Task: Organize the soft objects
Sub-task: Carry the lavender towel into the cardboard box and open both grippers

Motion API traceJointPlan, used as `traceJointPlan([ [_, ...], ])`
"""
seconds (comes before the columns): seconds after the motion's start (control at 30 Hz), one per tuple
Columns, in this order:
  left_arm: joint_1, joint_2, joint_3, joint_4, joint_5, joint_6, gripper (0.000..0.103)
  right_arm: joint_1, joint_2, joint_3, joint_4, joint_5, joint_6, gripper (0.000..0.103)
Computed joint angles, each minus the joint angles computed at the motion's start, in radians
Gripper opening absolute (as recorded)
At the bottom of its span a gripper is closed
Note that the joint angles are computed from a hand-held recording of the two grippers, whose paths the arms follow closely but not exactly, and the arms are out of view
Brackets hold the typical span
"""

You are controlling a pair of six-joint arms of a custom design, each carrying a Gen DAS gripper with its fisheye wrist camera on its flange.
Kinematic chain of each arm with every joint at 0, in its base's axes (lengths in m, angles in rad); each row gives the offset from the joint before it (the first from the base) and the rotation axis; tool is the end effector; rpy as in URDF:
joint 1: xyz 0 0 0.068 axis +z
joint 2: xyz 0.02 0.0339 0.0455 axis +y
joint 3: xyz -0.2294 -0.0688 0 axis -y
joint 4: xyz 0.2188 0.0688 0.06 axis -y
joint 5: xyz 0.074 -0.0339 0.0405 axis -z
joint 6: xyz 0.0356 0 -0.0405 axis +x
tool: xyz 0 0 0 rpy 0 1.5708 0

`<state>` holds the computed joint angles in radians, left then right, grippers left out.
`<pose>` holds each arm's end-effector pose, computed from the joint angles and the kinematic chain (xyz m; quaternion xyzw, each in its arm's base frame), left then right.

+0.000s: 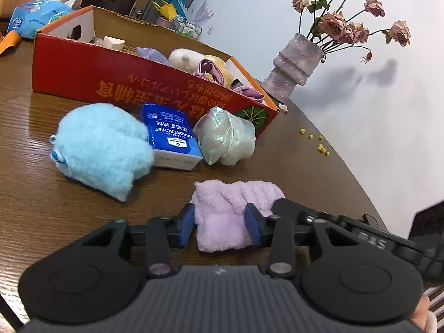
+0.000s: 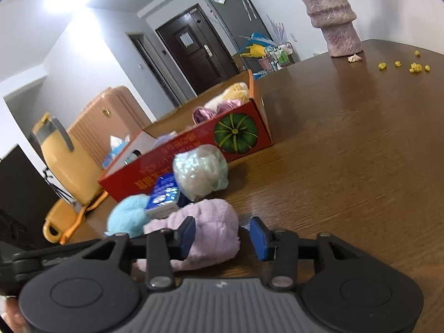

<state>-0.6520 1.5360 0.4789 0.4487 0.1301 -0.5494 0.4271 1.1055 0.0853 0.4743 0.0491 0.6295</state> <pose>0.2050 -0.1623 0.1192 0.0754 0.8819 -0.3086 0.3484 0.1612 0.0714 0.1066 0.1000 0.8656 0.2286 0.4341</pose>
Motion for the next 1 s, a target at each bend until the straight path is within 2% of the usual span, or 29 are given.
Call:
traceJointPlan([
  [0.03,0.005,0.0,-0.002,0.006,0.006,0.004,0.034,-0.012,0.03,0.009,0.018,-0.02,-0.008,0.038],
  [0.07,0.01,-0.001,-0.002,0.007,0.014,0.006,0.028,-0.021,0.043,0.013,0.031,-0.042,-0.014,0.025],
  [0.1,0.019,-0.01,-0.003,0.0,0.024,0.011,0.024,-0.03,0.051,0.018,0.04,-0.069,-0.018,0.023],
  [0.2,0.056,-0.089,-0.021,-0.014,0.083,0.026,0.023,0.004,-0.011,0.05,-0.041,-0.048,-0.023,0.022],
  [0.3,0.117,-0.184,-0.002,-0.021,0.122,0.111,0.023,0.032,-0.085,0.123,-0.11,-0.017,-0.068,0.022],
  [0.33,0.15,-0.188,0.032,-0.034,0.147,0.134,0.023,0.027,-0.067,0.164,-0.108,-0.024,-0.089,0.022],
  [0.4,0.233,-0.137,0.183,-0.12,0.203,0.181,0.023,0.0,0.028,0.293,-0.104,-0.055,-0.135,0.022],
  [0.5,0.341,0.056,0.502,-0.295,0.248,0.25,0.023,-0.053,0.301,0.597,-0.135,-0.124,-0.175,0.022],
  [0.57,0.386,0.224,0.746,-0.441,0.255,0.308,0.023,-0.072,0.51,0.848,-0.226,-0.142,-0.184,0.021],
  [0.73,0.43,0.633,1.305,-0.775,0.151,0.364,0.023,-0.07,1.007,1.476,-0.507,-0.131,-0.184,0.021],
  [0.83,0.434,0.734,1.413,-0.816,0.039,0.386,0.028,-0.053,1.255,1.853,-0.737,-0.125,-0.18,0.021],
  [0.87,0.433,0.739,1.411,-0.807,0.002,0.399,0.039,-0.047,1.326,1.979,-0.829,-0.13,-0.187,0.022],
  [0.9,0.436,0.725,1.377,-0.774,-0.016,0.407,0.048,-0.04,1.379,2.067,-0.873,-0.13,-0.19,0.024],
  [1.0,0.455,0.663,1.265,-0.678,-0.009,0.438,0.059,-0.025,1.488,2.265,-0.986,-0.113,-0.199,0.027],
])
